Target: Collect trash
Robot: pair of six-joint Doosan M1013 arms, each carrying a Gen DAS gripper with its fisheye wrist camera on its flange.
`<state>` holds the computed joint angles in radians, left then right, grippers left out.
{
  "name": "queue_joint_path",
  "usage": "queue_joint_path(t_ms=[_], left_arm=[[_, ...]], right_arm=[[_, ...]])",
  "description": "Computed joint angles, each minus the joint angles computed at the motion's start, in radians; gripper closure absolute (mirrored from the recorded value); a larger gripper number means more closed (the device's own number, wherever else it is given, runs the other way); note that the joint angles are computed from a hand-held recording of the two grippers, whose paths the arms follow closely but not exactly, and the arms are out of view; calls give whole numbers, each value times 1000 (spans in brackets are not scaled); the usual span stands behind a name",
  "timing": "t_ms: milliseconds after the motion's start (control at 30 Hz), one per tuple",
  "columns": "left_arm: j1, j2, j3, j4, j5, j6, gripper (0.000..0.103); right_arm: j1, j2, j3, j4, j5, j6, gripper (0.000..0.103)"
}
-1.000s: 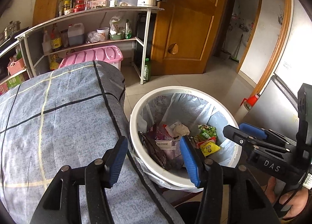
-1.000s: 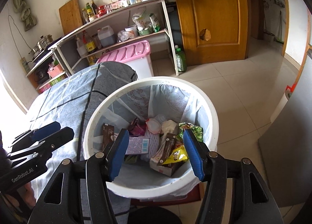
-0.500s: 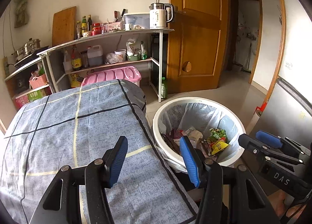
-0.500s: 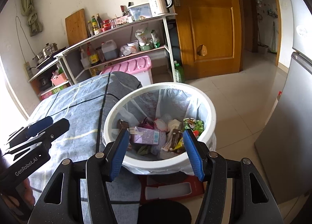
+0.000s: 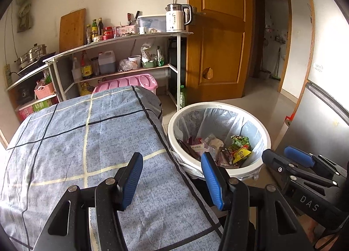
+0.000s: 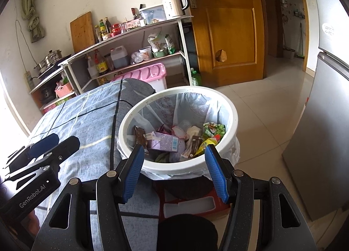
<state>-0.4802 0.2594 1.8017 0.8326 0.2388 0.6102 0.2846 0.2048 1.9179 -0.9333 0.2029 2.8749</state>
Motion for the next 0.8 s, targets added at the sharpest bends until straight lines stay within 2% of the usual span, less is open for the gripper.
queue_joint_path(t_ms=[133,400,633,800], left_arm=[[4,4,-3,-73,2,60,48],[6,5,-3,-81,4,67,48],[8,3,-2,-79,4,63,48],[10,3,-3,-130,-1,109,48]], right_arm=[[2,0,0,4,-3,-2,44],[5,1,-2,31,1,-26,44],[7,2,-2,-4,2,7,44],[9,1,0,-19,1,21,44]])
